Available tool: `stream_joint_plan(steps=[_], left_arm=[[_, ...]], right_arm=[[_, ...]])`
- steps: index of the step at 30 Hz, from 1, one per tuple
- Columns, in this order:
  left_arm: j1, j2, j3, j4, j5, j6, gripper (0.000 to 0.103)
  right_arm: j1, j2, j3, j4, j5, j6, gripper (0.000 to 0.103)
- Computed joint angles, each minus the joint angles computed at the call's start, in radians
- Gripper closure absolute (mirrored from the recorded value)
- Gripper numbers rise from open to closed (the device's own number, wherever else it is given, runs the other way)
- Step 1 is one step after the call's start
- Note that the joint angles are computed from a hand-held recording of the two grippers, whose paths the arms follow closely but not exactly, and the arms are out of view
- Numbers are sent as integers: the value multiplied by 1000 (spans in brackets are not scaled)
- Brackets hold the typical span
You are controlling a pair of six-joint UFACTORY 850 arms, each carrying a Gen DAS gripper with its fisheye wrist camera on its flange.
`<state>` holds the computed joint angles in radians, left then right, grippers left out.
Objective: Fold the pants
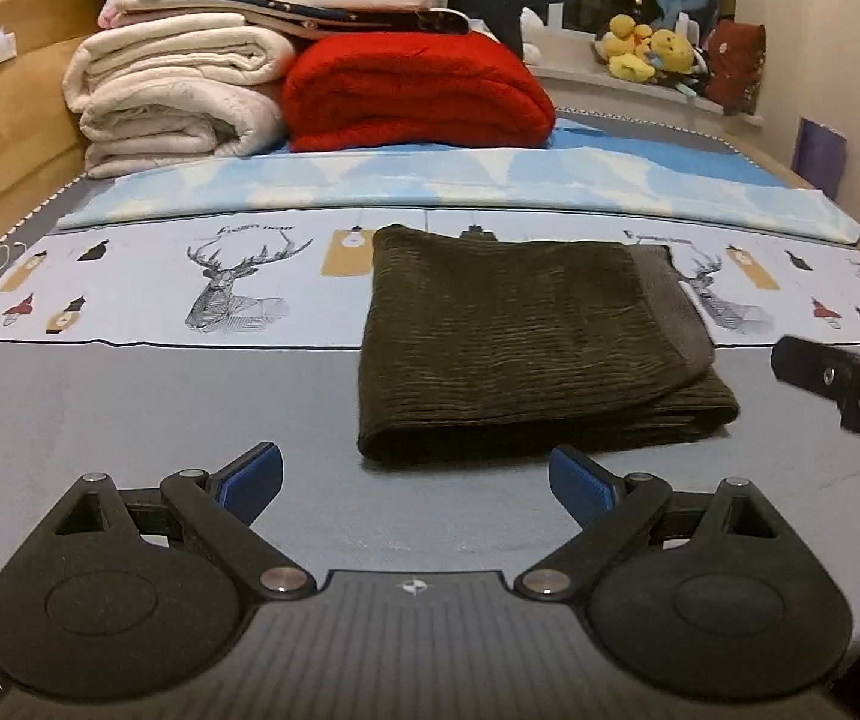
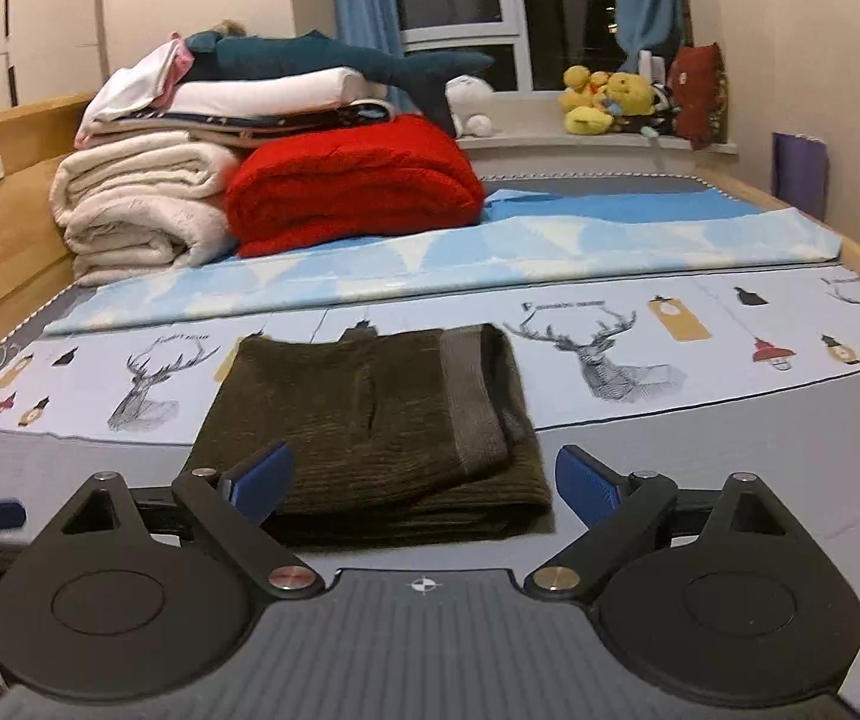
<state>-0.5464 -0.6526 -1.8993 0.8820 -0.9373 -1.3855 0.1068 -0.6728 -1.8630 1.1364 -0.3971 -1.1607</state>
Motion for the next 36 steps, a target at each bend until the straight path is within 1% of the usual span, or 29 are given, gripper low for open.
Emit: stream_joint_plan(steps=[2,4,5,6,8,10,13,16,20,23,36], left_arm=[[12,-13,-9,-34,6,12,6],[20,-1,13,-8,54,-18,6],[17,-3,16,21,47,-27,6],[13,-13,4,48,20,-25,6],[11,-30,-18,63,-10,-17,6],[19,-40,-35,38,-5,-22,6],[36,-42,-44,-29,35,-28,6],[35,-67,-83,-41,2,-23,6],[37,-97,-129,-90,2,20,6],[32,-113,-151,-89,-4,34,6],[28,-124,-163,-84,-14,45,6]], right_arm=[[6,-11,-11,-46,-12,25,9],[12,-24,-24,-96,-26,43,9],[15,-30,-31,-123,-33,49,9],[17,-36,-41,-147,-43,57,9],[19,-46,-57,-171,-61,60,9],[20,-55,-69,-192,-62,70,9],[19,-70,-92,-229,-62,112,9],[18,-79,-102,-255,-63,144,9],[16,-78,-101,-238,-65,117,9],[13,-77,-97,-223,-66,86,9],[11,-80,-103,-216,-76,82,9]])
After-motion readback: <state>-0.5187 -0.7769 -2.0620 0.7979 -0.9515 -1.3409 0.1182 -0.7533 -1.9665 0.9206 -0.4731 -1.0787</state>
